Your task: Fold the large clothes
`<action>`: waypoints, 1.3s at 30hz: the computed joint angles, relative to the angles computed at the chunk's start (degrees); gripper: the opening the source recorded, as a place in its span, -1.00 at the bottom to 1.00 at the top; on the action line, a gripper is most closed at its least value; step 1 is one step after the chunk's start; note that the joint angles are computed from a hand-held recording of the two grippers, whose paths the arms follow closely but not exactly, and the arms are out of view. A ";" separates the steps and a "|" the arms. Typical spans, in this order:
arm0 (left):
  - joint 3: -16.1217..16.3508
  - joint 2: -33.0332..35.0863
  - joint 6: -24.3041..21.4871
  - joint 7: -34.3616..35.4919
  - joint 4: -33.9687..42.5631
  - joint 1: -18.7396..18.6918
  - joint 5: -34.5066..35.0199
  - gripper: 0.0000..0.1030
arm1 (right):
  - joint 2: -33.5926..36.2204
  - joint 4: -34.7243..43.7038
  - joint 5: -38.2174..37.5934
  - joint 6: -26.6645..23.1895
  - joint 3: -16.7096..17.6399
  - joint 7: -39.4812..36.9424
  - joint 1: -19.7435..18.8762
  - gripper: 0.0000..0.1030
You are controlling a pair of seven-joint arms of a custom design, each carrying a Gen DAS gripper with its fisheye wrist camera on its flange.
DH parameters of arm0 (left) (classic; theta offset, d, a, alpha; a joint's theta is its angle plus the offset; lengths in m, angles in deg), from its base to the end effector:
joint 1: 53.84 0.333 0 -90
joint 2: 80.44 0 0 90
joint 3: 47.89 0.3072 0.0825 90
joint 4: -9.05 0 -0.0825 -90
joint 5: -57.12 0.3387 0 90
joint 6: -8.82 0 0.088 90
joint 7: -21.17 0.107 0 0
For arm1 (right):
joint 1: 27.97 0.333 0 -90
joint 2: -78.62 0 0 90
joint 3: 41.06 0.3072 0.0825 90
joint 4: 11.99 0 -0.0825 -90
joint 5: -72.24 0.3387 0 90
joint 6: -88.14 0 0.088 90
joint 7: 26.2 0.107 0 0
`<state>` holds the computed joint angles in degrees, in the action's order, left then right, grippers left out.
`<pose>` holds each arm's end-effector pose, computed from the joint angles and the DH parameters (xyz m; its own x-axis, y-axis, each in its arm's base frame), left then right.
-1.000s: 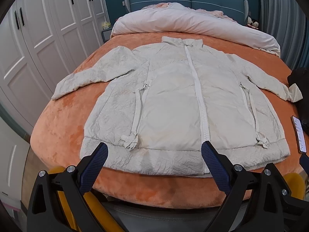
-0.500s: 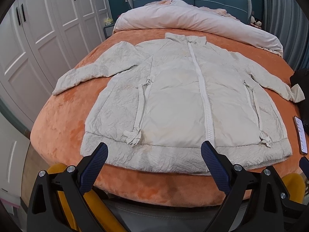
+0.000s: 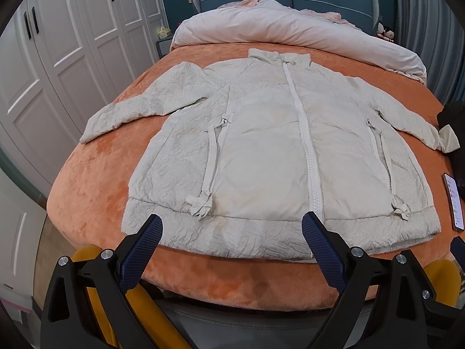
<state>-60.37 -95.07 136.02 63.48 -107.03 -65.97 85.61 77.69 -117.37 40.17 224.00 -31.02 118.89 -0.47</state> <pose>0.4367 -0.1961 0.6080 0.2107 -0.9730 -0.0938 -0.7846 -0.1111 -0.6100 0.4452 0.3354 0.5930 0.0089 -0.9990 -0.0438 -0.7506 0.0223 -0.6604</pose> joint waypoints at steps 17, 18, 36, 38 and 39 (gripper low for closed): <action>0.11 -0.38 0.00 0.27 -0.71 0.08 -0.25 0.82 | -0.03 -0.42 0.15 0.09 0.00 0.39 0.05 0.91; 0.16 -0.43 0.01 0.34 -0.76 0.06 -0.38 0.82 | -0.03 -0.42 0.15 0.09 0.00 0.39 0.05 0.91; 0.09 -0.19 -0.02 0.17 -0.75 0.09 -0.20 0.82 | -0.16 -1.18 0.48 0.50 0.01 0.68 0.06 0.91; 0.12 -0.23 -0.05 0.22 -0.84 0.09 -0.27 0.82 | -0.28 -1.55 0.62 0.64 0.03 0.78 0.08 0.91; 0.14 -0.31 -0.02 0.23 -0.97 0.10 -0.25 0.82 | -0.25 -1.50 0.81 0.61 0.00 0.63 0.05 0.91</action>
<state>-60.23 -95.38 136.00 63.71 -108.00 -65.87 85.36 77.43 -118.87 40.98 224.61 -31.01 119.52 -0.42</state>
